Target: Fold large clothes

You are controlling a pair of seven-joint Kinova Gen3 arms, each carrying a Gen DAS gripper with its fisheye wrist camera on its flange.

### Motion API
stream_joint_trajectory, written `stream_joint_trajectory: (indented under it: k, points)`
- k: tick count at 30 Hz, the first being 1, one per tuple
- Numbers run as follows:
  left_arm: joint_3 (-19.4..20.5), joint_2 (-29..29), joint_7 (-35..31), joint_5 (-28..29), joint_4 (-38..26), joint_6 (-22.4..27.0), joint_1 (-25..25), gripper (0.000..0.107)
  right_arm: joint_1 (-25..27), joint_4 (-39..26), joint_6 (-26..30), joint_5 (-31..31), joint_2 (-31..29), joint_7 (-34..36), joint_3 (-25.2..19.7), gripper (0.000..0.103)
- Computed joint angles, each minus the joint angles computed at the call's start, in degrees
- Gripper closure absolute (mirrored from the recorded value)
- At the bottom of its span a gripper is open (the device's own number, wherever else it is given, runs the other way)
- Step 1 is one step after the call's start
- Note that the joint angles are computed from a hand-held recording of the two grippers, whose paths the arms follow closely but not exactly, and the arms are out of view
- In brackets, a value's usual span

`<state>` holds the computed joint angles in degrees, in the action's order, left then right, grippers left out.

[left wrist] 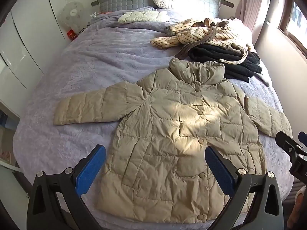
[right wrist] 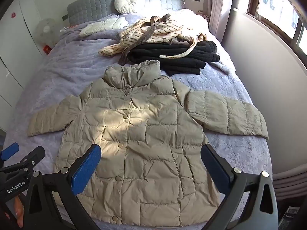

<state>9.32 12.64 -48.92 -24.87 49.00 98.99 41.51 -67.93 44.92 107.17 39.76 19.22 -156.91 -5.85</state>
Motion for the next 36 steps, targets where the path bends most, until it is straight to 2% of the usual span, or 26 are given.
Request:
stream_joint_trajectory:
  k: [7, 19, 36]
  points:
    - [-0.2, -0.2, -0.9, -0.9, -0.9, -0.1, 0.1, 0.004, -0.1, -3.6, 0.6, 1.4, 1.6, 3.6, 1.8, 0.000]
    - [-0.7, 0.9, -0.6, -1.6, -3.2, 1.3, 1.5, 0.004, -0.3, -3.8, 0.8, 1.5, 1.8, 3.5, 2.3, 0.000]
    - [-0.7, 0.6, -0.6, -1.4, -3.0, 1.3, 1.3, 0.004, -0.6, -3.5, 0.7, 1.4, 1.7, 3.1, 2.4, 0.000]
